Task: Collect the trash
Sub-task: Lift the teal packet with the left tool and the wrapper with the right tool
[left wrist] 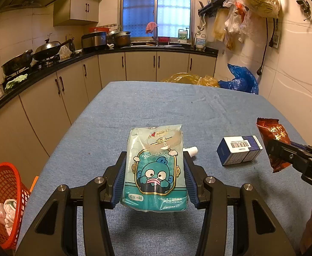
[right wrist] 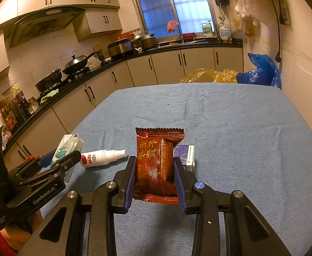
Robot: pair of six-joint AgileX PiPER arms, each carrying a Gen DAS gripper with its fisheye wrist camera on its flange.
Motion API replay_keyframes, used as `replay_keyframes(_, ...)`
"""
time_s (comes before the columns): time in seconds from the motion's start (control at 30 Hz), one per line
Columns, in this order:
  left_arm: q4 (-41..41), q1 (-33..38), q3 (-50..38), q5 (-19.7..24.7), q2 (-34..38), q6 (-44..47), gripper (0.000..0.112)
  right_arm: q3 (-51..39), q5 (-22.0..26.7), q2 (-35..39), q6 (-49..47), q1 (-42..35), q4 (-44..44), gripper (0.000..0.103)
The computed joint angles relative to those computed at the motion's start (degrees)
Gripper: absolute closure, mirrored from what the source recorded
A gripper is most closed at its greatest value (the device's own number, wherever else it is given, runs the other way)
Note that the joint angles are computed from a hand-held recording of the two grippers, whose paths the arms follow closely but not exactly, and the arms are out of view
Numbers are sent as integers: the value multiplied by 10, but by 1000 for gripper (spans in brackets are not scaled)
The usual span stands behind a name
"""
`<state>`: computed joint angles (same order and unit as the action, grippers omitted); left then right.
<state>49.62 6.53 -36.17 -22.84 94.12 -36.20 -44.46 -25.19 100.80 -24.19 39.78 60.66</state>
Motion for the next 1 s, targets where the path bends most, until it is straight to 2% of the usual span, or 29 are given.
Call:
replay_keyframes(0.53,7,17,4,-12,-2,3,64,-3,3,3,-13,0,9,67)
replay_keyframes(0.77,13,19,0,-10,-1,-2,64,-13,7,4,-51,3,44,67)
replay_keyframes(1.0,17,23,-6,-6,5,-2,64,-15,-19,2,-99,24,88,67)
